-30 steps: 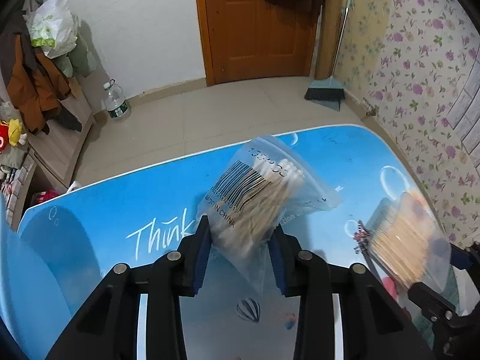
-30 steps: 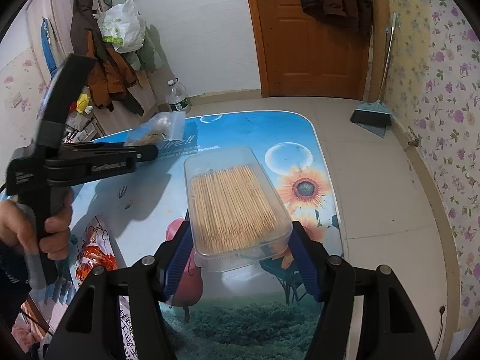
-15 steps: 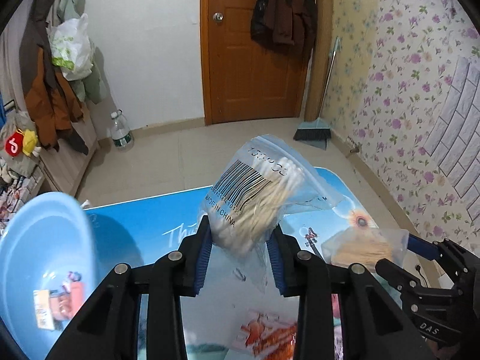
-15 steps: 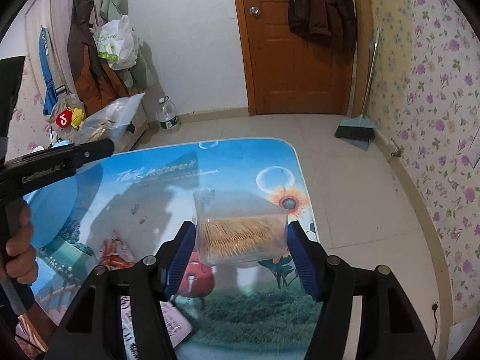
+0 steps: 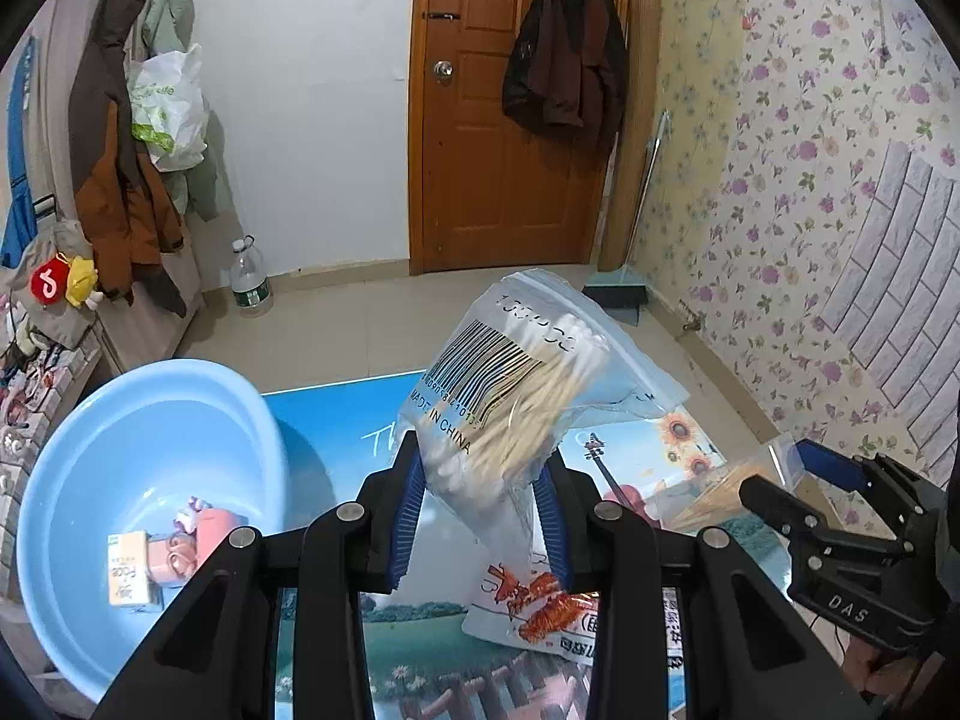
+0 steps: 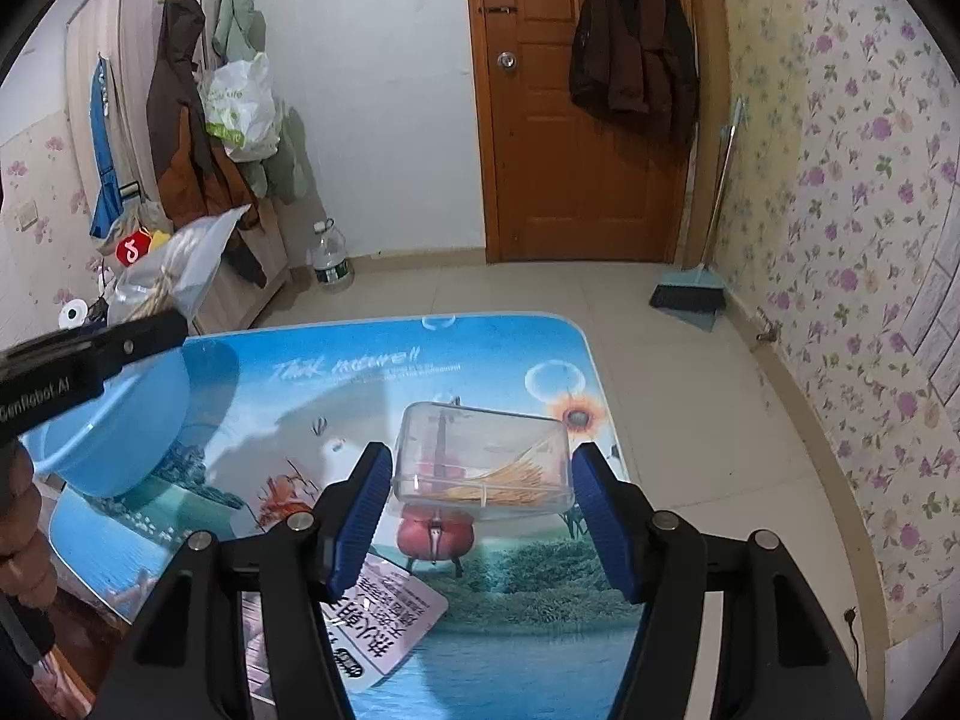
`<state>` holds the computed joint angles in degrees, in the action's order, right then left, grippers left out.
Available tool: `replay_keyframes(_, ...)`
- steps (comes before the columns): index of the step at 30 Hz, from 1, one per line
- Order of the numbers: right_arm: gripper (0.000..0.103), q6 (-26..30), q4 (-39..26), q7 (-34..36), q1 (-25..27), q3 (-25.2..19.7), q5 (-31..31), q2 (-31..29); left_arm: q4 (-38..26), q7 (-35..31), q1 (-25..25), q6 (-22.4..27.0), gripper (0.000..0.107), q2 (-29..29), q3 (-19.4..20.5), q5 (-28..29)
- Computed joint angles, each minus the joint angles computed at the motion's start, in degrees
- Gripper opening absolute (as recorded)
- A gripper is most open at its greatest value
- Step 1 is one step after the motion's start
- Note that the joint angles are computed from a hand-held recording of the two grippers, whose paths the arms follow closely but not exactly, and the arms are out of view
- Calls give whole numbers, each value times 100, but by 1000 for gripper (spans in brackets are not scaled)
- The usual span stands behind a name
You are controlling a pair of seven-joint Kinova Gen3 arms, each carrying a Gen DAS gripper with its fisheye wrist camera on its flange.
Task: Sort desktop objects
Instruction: 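Carry the swab bag and toothpick box with both grippers over the basin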
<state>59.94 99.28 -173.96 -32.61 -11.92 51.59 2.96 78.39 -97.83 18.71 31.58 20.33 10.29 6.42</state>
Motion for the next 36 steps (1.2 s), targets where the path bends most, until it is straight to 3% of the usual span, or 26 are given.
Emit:
replay_keyframes(10, 64, 1041, -622, -2, -541, -197, 406, 166, 672, -580, -584, -316, 33, -751, 171, 678)
replay_keyframes(20, 64, 1817, -1317, -134, -1290, -207, 764, 511, 1338, -1418, -1097, -394, 33, -1475, -41, 1479)
replay_keyframes(23, 64, 1899, -1493, -143, -1456, -169, 797, 597, 1510, -1762, -1233, -395, 33, -1686, -175, 1816)
replay_keyframes(32, 64, 2282, -2296, 324, -2058, 18, 1138, 967, 1683, -1985, -1429, -354, 33, -1984, -600, 2220)
replay_keyframes(36, 64, 2197, -2630, 511, -2209, 154, 1179, 1158, 1739, -2011, -1511, -318, 33, -2039, -708, 2218)
